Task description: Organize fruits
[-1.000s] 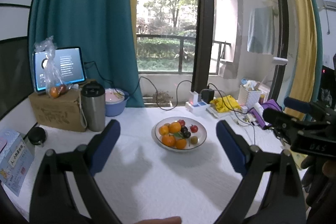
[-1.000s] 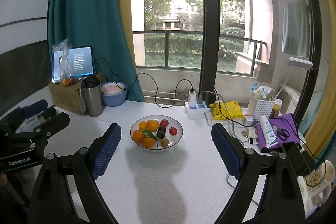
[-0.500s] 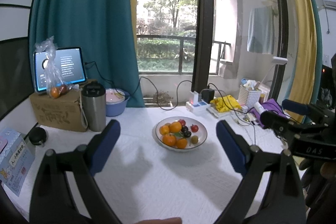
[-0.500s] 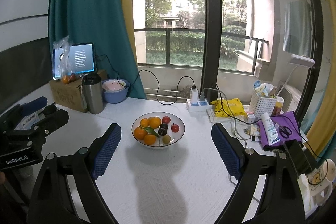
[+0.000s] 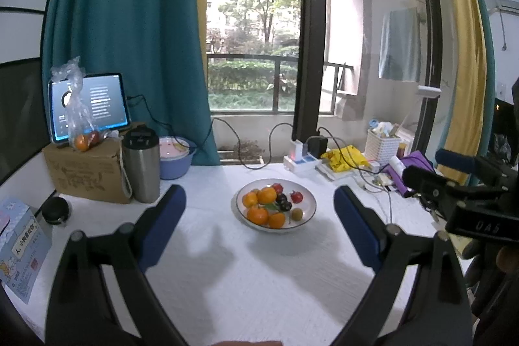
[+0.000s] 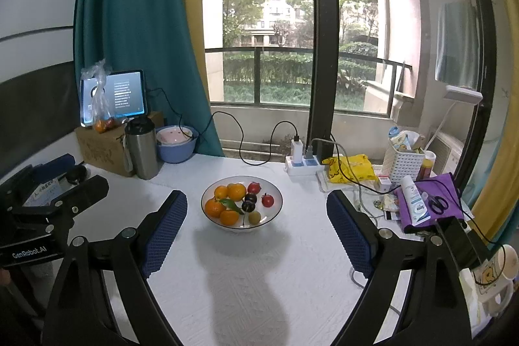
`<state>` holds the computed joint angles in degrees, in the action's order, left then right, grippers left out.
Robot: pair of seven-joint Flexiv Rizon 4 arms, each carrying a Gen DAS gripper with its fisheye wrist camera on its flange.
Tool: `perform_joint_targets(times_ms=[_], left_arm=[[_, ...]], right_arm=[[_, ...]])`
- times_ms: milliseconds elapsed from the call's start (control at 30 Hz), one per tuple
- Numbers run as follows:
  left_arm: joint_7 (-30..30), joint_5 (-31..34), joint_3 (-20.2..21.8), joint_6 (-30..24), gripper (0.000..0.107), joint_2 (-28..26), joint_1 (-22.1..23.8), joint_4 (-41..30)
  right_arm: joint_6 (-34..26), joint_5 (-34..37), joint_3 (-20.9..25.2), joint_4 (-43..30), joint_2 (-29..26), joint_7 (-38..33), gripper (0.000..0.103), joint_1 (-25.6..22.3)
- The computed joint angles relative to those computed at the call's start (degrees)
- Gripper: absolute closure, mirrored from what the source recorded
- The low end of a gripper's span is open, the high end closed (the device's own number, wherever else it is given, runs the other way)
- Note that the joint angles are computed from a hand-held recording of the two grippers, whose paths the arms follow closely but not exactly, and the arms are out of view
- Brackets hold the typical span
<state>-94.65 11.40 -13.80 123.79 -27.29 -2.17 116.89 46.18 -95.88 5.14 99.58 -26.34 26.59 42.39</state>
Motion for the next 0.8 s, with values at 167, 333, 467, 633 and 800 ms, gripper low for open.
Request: perform_joint_targets(times_ms=[167, 333, 467, 633, 800], left_arm=[[-0.02, 0.45, -0.40, -0.41, 0.013, -0.16, 0.33, -0.43], [-0.24, 0.98, -0.67, 0.00, 0.013, -0.35, 0.71, -0.60], [-0.47, 1.66, -1.32, -0.56, 0.013, -0.71, 1.39, -1.17], [-0.27, 1.75, -1.51, -0.96, 0.013, -0.87, 1.32, -1.55], [0.27, 0.87, -1.01, -1.07, 0.013, -1.28, 0.62, -2.07]], right_arm=[[-0.03, 0.09, 0.07, -0.10, -0.05, 0.16, 0.013, 0.02], [-0.01, 0.20, -0.04, -0.23, -0.14, 0.12, 0.013, 0.10], [0.22, 0.90, -0.08, -0.57, -0.44, -0.33, 0.013, 0.13], [0.73, 1.49, -0.46, -1.18, -0.86, -0.87, 0.013, 0.12], [0.87, 1.65, -0.64, -1.16, -0.88, -0.92, 0.013, 0.14]])
